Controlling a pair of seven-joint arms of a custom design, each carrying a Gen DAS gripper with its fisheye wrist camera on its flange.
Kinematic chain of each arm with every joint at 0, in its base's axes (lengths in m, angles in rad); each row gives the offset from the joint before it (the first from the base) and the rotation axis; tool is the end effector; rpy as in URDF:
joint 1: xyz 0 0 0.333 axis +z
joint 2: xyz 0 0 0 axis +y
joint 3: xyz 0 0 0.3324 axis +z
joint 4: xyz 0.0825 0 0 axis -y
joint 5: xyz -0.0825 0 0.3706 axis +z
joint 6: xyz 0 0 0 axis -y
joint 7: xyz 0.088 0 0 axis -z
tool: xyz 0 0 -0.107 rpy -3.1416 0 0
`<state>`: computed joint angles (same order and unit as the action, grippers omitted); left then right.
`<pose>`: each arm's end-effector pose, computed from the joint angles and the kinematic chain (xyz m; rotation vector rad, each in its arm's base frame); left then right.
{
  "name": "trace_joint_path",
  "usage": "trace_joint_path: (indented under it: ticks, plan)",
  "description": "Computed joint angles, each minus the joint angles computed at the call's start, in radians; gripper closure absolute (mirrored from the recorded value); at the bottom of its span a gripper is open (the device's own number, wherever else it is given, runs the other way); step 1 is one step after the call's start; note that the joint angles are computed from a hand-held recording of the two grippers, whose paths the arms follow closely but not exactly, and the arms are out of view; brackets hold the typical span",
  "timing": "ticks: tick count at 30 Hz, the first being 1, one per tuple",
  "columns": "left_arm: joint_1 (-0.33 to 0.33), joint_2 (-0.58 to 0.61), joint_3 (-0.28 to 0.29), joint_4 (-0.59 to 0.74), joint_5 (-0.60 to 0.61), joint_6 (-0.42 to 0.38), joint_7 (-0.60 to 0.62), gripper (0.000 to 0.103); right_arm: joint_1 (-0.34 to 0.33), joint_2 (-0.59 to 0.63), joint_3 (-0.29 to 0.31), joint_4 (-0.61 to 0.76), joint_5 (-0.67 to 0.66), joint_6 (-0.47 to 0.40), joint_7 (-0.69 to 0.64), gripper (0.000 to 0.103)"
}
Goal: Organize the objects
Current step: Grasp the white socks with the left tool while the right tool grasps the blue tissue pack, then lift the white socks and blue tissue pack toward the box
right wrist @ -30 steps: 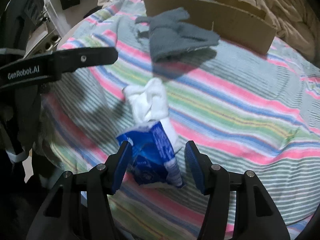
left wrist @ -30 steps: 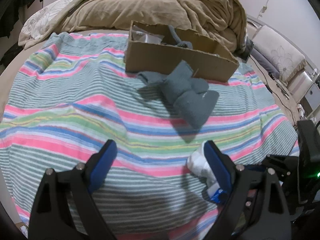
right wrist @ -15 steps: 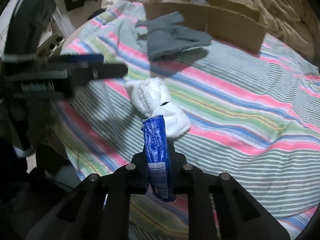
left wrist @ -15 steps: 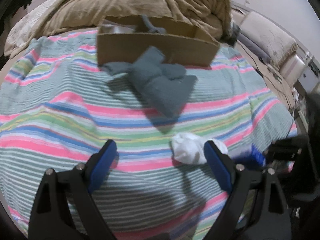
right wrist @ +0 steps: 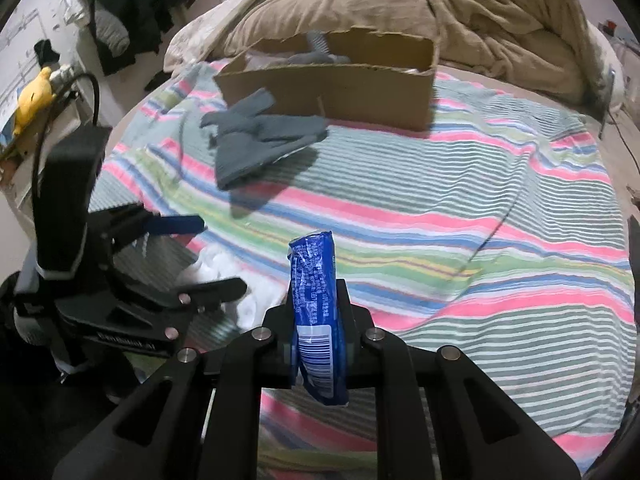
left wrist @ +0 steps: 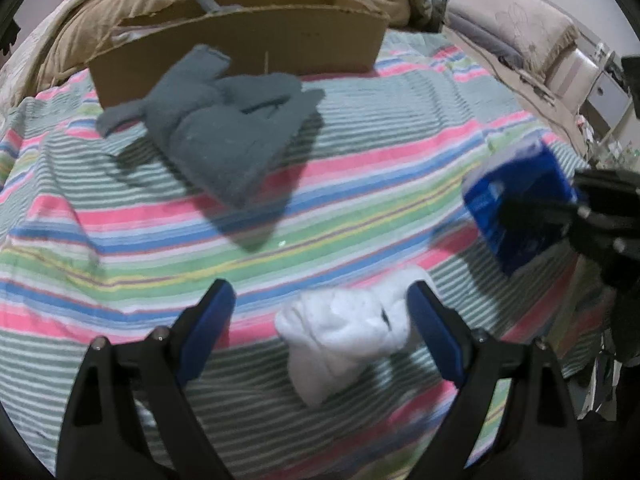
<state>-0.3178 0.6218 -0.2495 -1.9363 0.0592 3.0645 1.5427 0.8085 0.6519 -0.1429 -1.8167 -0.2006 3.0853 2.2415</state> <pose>0.5671 -0.3453 0.2517 -1.4597 2.4982 -0.7658 0.5271 0.4538 0.2736 -2.0016 1.5572 -0.2860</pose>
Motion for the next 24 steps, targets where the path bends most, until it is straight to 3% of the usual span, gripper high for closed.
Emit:
trace_joint_path:
  ticks: [5,9,12,13,14,17,24]
  plan:
    - [0.052,0.010,-0.076,0.015,-0.020,-0.059,0.051,0.013,-0.007,0.006,0.000,-0.001,0.015,0.026,-0.002,0.088]
    - [0.016,0.015,-0.049,0.016,-0.014,-0.072,0.060,0.013,-0.015,0.009,0.007,-0.003,0.030,0.038,-0.015,0.088]
    - [0.041,0.021,-0.084,0.008,-0.022,-0.057,0.097,0.014,-0.021,0.012,0.012,-0.005,0.045,0.044,-0.024,0.088]
    - [0.044,0.022,-0.089,0.005,-0.025,-0.050,0.105,0.018,-0.020,0.013,0.011,-0.005,0.049,0.045,-0.026,0.088]
    - [0.045,0.024,-0.091,0.004,-0.028,-0.042,0.111,0.029,-0.022,0.013,0.013,-0.005,0.052,0.046,-0.029,0.088]
    - [0.086,0.029,-0.132,-0.010,-0.051,-0.019,0.137,0.038,-0.028,0.014,0.020,-0.007,0.065,0.052,-0.039,0.088]
    - [0.125,0.017,-0.172,-0.031,-0.072,0.014,0.175,0.048,-0.010,0.007,-0.008,-0.016,0.093,0.076,-0.037,0.088]
